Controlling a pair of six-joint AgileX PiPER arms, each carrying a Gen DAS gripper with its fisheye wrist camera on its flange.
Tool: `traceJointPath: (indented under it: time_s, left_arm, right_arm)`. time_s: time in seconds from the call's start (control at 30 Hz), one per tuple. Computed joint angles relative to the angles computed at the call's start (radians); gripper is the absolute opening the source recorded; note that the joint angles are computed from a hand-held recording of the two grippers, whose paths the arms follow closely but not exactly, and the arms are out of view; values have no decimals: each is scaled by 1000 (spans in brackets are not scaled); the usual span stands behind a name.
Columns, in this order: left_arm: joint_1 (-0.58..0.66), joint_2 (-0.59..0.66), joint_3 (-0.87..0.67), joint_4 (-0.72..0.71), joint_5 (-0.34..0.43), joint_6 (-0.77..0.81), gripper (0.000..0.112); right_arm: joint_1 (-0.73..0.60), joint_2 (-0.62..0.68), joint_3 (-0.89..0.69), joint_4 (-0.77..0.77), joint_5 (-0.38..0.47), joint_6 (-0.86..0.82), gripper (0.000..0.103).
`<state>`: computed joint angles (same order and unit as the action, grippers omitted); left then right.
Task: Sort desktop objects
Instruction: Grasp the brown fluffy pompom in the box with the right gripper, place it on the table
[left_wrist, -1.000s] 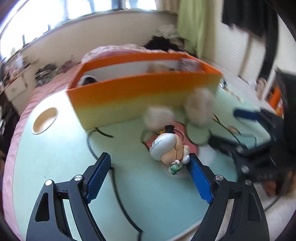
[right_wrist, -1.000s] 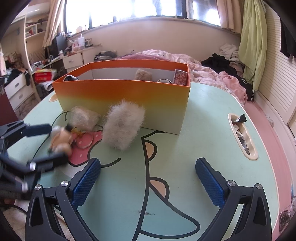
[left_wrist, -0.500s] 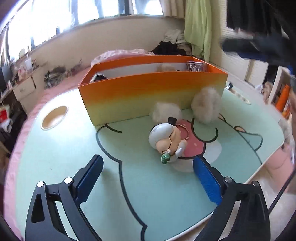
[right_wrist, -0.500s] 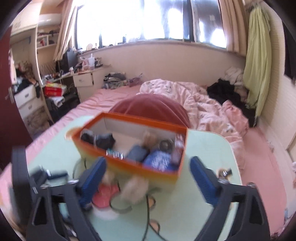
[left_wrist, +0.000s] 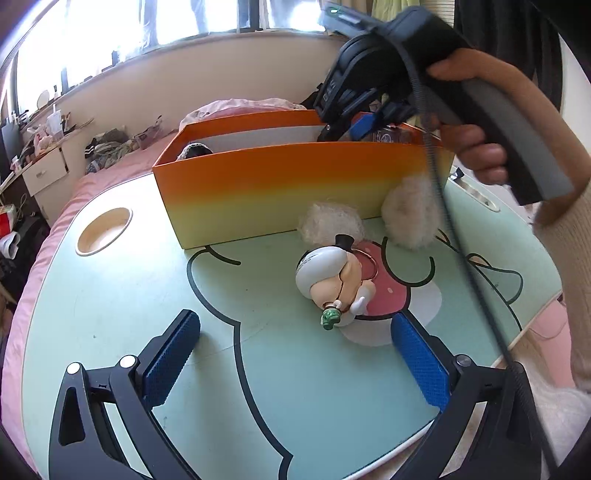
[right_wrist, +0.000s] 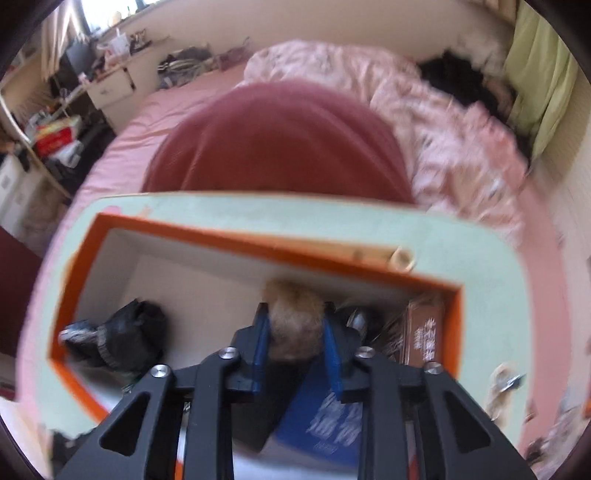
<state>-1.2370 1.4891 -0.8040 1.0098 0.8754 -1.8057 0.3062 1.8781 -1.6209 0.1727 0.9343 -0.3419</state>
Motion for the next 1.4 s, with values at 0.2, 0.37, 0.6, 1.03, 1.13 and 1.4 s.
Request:
traceJointPath:
  time_s: [0.2,0.37,0.6,1.03,1.13,1.4]
  left_arm:
    - [4,-11,7,1,-6,4,103]
    - [9,-14,2,-7,-6,20,103]
    - [6,-19,1,-14,-2,29,103]
    - [3,7,-23,-12,-3,20,103]
    - [1,8,-22,-13,-1,22,103]
    - [25,-17,-13,-31,-8,60,103]
  right_arm:
    - [-146,-385,411,428,-242,-453,21]
    - [-507,-535,647,730,9,-852,22]
    - [-533,-433,724,592,2,-908,23]
    - [-611,-548,880,827,-30,-1156,89]
    - [-515,-556,927,782,-188,-1127,94]
    - [-471,-647,937,733,-247,-1016,103]
